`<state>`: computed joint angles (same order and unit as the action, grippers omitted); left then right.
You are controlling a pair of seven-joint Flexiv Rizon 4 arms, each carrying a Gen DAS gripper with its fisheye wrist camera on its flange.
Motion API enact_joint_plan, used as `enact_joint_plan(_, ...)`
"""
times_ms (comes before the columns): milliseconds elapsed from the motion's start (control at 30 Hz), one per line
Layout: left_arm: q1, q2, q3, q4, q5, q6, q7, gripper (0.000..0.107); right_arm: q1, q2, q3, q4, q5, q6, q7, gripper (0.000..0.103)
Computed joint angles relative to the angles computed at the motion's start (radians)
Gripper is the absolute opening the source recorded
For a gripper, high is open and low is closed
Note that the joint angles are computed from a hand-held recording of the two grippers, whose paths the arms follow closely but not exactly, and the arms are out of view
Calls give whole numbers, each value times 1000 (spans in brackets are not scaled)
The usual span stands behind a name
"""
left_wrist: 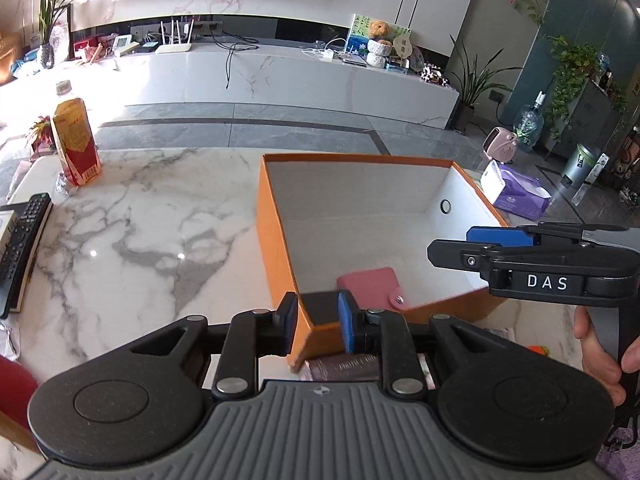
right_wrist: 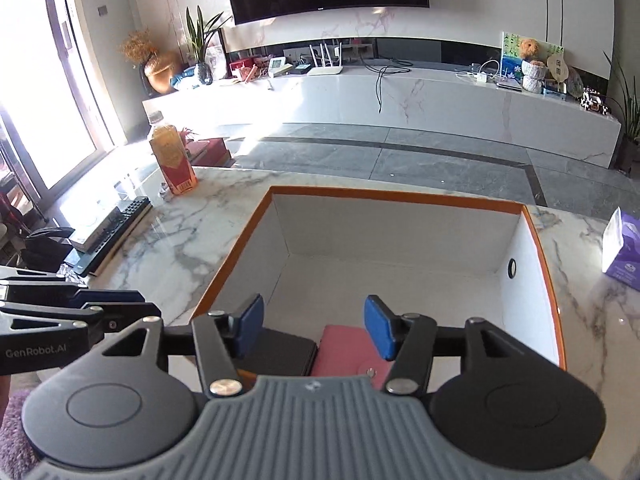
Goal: Organize objects
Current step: 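Open both tools and withdraw them from the box, then grasp the white plush dog with the left tool while the right tool grasps the brown plush dog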
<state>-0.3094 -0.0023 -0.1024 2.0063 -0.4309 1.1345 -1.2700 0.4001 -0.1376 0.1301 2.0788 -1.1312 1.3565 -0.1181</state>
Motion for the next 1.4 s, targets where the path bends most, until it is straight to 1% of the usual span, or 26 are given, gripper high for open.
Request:
enact_joint_plan(133, -18, 54, 3, 56, 0, -54, -29, 32, -23, 86, 18, 93, -88, 37, 142, 58)
enact_joint_plan(200, -19, 74, 3, 71, 35, -102, -82, 33, -42, 126, 38, 142, -145, 41, 233, 58)
enact_joint_plan(267, -22, 87, 3, 85, 56, -150, -119, 34, -48, 134, 62, 167, -172, 20, 284, 58)
enact_joint_plan(333, -26, 102, 4, 102, 70, -184, -150, 37, -43, 152, 88, 200, -137, -11, 280, 58)
enact_joint_plan(400, -28, 116, 5, 119, 82, -209, -187, 42, -24, 157, 117, 227, -60, -46, 260, 58)
enact_joint_plan(433, -29, 122, 6, 125, 82, -220, -200, 43, -17, 154, 124, 239, -26, -47, 255, 58)
enact_joint_plan(500, -29, 127, 6, 131, 90, -245, -227, 49, -1, 152, 136, 266, 29, -36, 239, 58)
enact_joint_plan(600, -27, 130, -1, 134, 129, -277, -271, 54, 35, 144, 158, 278, 137, -61, 167, 58)
enact_joint_plan(700, -29, 132, -7, 138, 154, -284, -316, 56, 60, 136, 164, 286, 195, -66, 114, 58)
enact_joint_plan(800, -26, 117, -10, 126, 174, -309, -350, 56, 86, 140, 175, 284, 272, -117, 39, 58)
enact_joint_plan(867, -24, 108, -14, 118, 199, -319, -379, 59, 96, 138, 178, 286, 321, -123, -4, 58)
enact_joint_plan(900, -24, 105, -17, 116, 219, -313, -390, 61, 99, 137, 176, 289, 333, -115, -11, 58)
enact_joint_plan(1033, -26, 90, -23, 99, 265, -314, -430, 62, 103, 128, 169, 300, 346, -94, -17, 59)
enact_joint_plan(1200, -28, 64, -30, 71, 325, -331, -471, 66, 97, 112, 151, 319, 343, -24, -1, 59)
enact_joint_plan(1300, -31, 57, -28, 67, 336, -329, -473, 69, 91, 105, 138, 324, 318, 9, 17, 59)
enact_joint_plan(1400, -34, 48, -22, 70, 310, -326, -458, 70, 88, 87, 130, 322, 318, 43, 21, 59)
